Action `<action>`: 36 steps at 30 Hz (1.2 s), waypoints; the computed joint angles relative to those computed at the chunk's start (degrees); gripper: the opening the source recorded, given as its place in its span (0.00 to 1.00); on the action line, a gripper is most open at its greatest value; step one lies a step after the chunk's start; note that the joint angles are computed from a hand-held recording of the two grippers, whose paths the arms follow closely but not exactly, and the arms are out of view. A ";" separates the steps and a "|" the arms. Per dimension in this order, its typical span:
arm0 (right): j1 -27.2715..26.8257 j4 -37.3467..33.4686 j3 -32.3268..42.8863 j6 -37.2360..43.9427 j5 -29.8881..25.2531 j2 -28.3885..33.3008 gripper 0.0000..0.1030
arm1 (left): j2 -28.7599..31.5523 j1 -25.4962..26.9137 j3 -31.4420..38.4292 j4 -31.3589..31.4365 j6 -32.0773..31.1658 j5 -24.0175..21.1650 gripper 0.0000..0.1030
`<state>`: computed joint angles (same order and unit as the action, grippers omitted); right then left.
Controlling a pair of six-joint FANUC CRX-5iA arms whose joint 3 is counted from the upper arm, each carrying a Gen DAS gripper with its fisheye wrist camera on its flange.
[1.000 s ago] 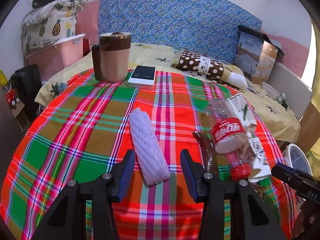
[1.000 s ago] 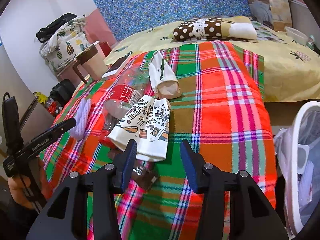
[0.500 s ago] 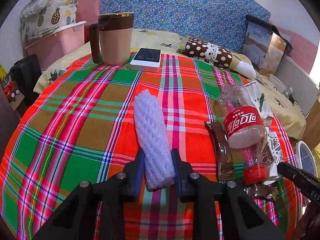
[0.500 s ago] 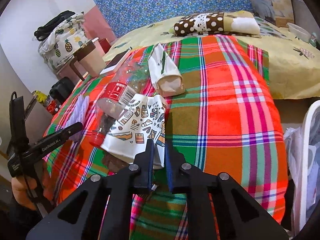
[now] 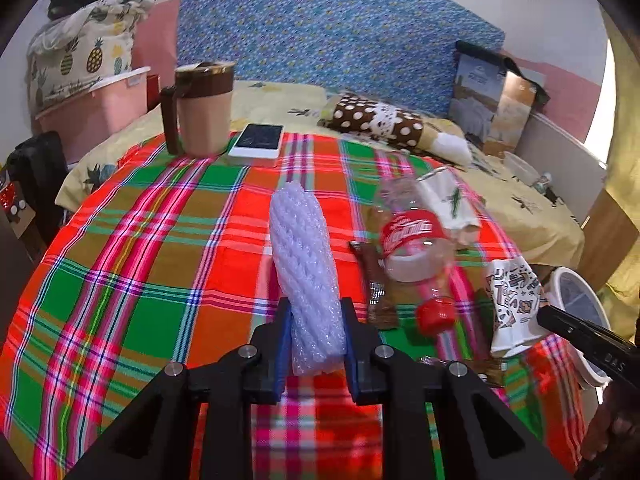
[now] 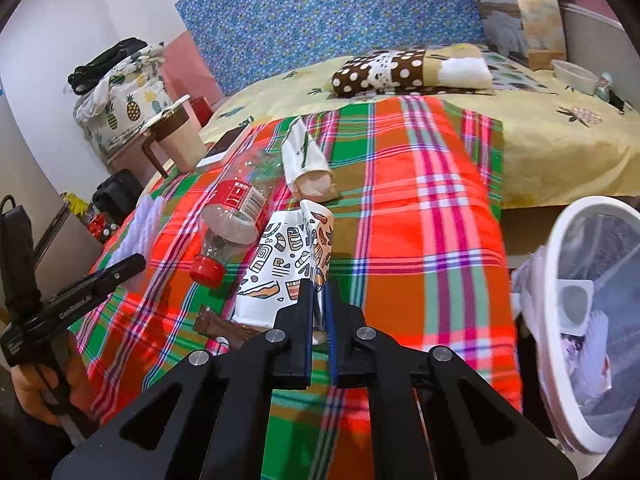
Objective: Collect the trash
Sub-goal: 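Carry the foam sleeve and patterned paper cup over the bin with both tools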
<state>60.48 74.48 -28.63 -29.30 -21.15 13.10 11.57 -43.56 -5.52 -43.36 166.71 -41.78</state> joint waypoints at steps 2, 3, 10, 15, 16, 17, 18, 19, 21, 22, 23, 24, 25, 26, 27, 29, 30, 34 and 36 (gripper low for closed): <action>-0.13 1.71 -0.69 -1.81 -0.40 -0.55 0.08 | -0.27 -0.90 0.20 -0.45 0.23 -0.14 0.22; -0.17 2.54 -1.10 -2.76 -0.75 -0.91 0.08 | -0.38 -1.31 0.34 -0.59 0.15 -0.14 0.22; -0.01 6.88 -3.77 -8.21 -3.18 -3.08 0.08 | -0.43 -3.90 1.67 -1.10 -1.09 0.91 0.22; 0.32 8.07 -5.95 -11.01 -5.44 -4.86 0.08 | 0.66 -5.21 3.31 -0.41 -3.29 2.32 0.22; 0.43 8.06 -6.31 -11.41 -5.96 -5.18 0.08 | 0.97 -5.37 3.72 -0.11 -3.95 2.67 0.22; 0.52 8.05 -6.73 -11.79 -6.43 -5.55 0.08 | 1.05 -5.52 3.82 0.03 -4.31 2.93 0.22; 0.66 8.26 -7.51 -12.42 -6.95 -6.12 0.08 | 1.43 -5.73 4.31 0.33 -5.00 3.23 0.22; 0.89 7.99 -7.89 -12.66 -7.62 -6.47 0.08 | 1.91 -5.86 4.86 0.84 -6.00 3.66 0.22; 1.28 7.50 -9.10 -13.27 -8.97 -7.50 0.08 | 2.84 -6.06 5.77 1.93 -7.97 4.66 0.22; 1.47 7.19 -9.53 -13.42 -9.44 -7.91 0.08 | 3.64 -6.06 6.51 3.09 -9.74 5.38 0.22; 1.69 6.68 -10.06 -13.72 -10.21 -8.40 0.08 | 4.13 -6.07 6.96 3.79 -10.68 5.79 0.22; 2.00 6.05 -10.56 -13.92 -11.14 -8.88 0.08 | 4.89 -5.99 7.61 5.11 -12.47 6.73 0.22; 2.39 5.42 -10.95 -14.06 -12.10 -9.30 0.08 | 5.53 -5.99 8.19 6.12 -13.90 7.50 0.22; 2.73 4.80 -11.32 -14.18 -12.97 -9.72 0.08 | 6.12 -6.11 8.79 6.87 -15.07 8.12 0.22; 3.10 4.08 -11.73 -14.29 -13.87 -10.20 0.08 | 6.63 -6.31 9.34 7.42 -15.98 8.54 0.22; 3.83 2.69 -12.40 -14.47 -15.63 -11.00 0.08 | 7.81 -6.38 10.42 9.56 -19.22 9.91 0.22; 4.19 2.13 -12.82 -14.73 -16.45 -11.44 0.08 | 8.46 -6.49 11.10 10.46 -20.70 10.42 0.22; 5.78 -0.79 -14.66 -15.86 -20.26 -13.35 0.08 | 11.20 -6.61 13.68 14.89 -27.18 12.53 0.22; 6.37 -2.05 -15.58 -16.35 -21.77 -14.34 0.08 | 12.53 -6.67 14.87 17.09 -30.45 13.51 0.22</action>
